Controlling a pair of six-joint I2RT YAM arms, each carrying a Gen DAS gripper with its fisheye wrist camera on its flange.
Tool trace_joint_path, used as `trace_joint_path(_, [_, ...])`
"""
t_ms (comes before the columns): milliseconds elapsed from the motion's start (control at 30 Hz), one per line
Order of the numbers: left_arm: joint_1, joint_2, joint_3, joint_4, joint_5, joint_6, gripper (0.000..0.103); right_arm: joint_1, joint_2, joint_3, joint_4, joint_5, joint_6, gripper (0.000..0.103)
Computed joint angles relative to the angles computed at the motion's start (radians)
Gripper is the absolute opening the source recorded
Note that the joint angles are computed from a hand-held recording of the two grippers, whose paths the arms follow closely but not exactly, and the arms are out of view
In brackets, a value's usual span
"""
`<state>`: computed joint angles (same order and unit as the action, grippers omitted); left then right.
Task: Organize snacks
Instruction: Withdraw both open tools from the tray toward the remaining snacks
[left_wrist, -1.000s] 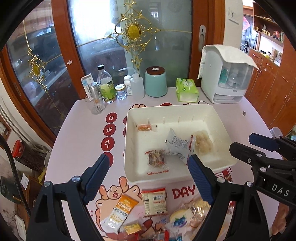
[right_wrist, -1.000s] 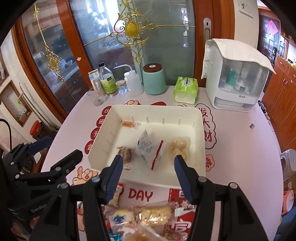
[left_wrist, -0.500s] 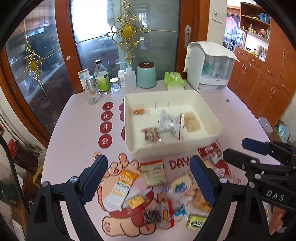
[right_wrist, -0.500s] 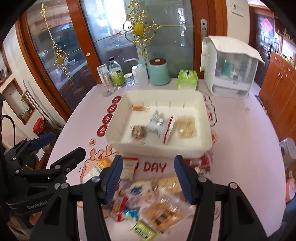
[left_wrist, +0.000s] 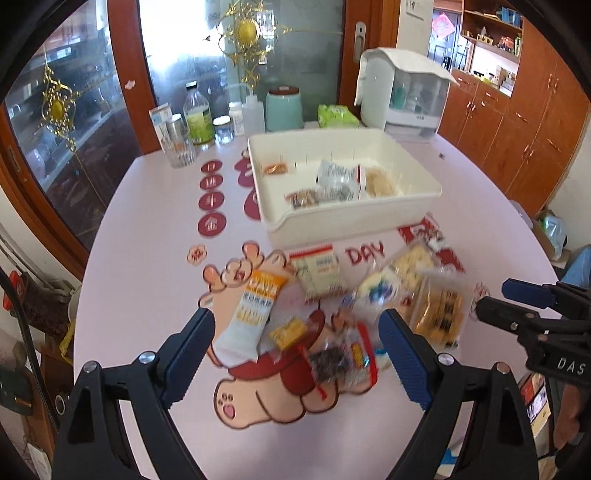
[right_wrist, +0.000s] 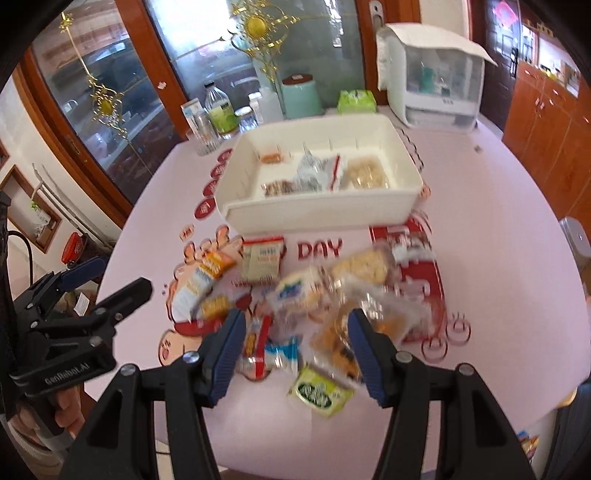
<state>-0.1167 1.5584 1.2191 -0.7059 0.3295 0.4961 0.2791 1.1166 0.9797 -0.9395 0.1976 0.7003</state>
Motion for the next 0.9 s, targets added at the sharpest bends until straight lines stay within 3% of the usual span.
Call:
trace_joint_path(333, [0.127,0.082,-0.123,0.057,0.049,0.208,0.090,0.081,-0.057,-0.255,0.097,-0.040,0.059,0.058])
trace_joint_path(467, [0.136,0.137,-0.143,0.086,0.029,0.231,0.090,0.097,-0.034,-0.340,0.185,-0.059,0.022,0.058])
trace_joint_path(900, [-0.006,0.180,-0.192,0.128,0.010,0.288,0.090,0.050,0.134,-0.430,0.403,-0.084,-0.284,0.058])
